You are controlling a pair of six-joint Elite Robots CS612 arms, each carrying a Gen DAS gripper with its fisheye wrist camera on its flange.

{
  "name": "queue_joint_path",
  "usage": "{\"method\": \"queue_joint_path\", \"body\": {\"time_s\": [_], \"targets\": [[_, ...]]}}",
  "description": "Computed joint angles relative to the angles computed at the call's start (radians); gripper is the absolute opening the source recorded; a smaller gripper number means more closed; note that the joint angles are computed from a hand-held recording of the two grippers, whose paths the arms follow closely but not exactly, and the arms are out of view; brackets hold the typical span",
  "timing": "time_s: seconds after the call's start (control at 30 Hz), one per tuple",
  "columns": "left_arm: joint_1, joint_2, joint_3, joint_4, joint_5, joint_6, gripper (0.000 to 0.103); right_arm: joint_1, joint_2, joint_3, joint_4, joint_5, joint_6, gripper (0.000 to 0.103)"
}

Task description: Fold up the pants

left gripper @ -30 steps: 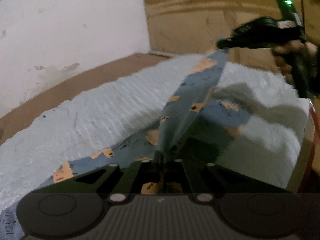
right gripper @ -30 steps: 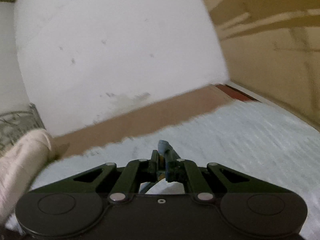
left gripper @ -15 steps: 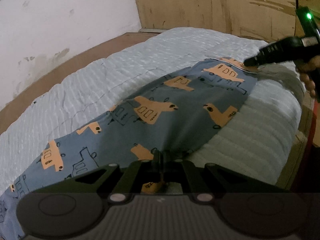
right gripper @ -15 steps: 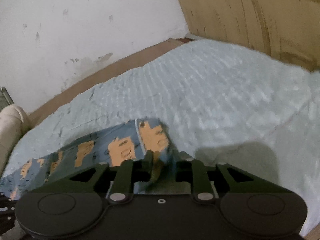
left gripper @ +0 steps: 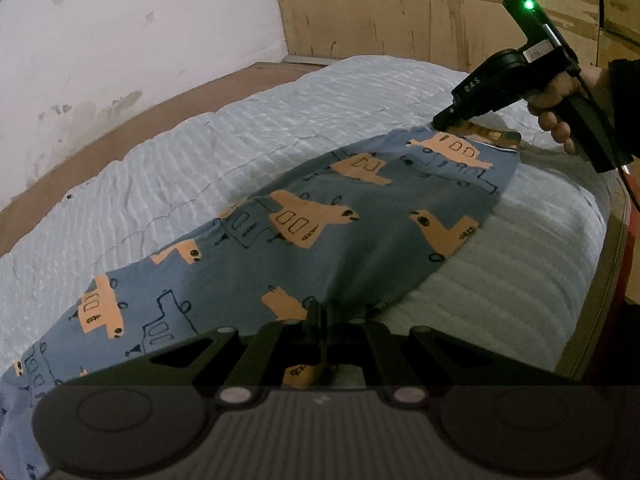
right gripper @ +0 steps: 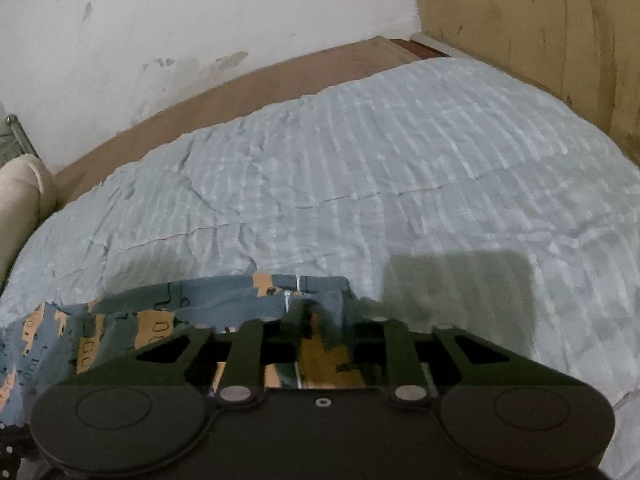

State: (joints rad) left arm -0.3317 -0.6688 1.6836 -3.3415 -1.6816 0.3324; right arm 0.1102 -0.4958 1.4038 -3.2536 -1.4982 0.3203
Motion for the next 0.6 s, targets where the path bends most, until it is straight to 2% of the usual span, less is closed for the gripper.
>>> {"method": "queue_joint_path", "body": {"time_s": [0.07, 0.23, 0.47, 0.53, 0.6], "targets": [[0.001, 0.000, 0.000, -0.001, -0.001, -0.005, 0.001, 0.001, -0.003, 0.002, -0.002, 0.002, -0.011, 0.006], [0.003, -0.003, 0.006, -0.034, -0.006, -0.029, 0.001, 0.014, -0.008, 0.001, -0.054, -0.043, -0.079, 0.003], [-0.009, -0.005, 0.018, -0.206, 0.052, -0.060, 0.001, 0.026, -0.004, -0.028, -0.192, -0.104, -0.135, 0.003], [-0.013, -0.004, 0.011, -0.176, 0.055, -0.047, 0.001, 0.026, -0.002, -0.041, -0.177, -0.110, -0.143, 0.003], [-0.016, -0.004, 0.002, -0.105, 0.053, -0.038, 0.002, 0.023, 0.000, -0.052, -0.124, -0.111, -0.139, 0.003]]}}
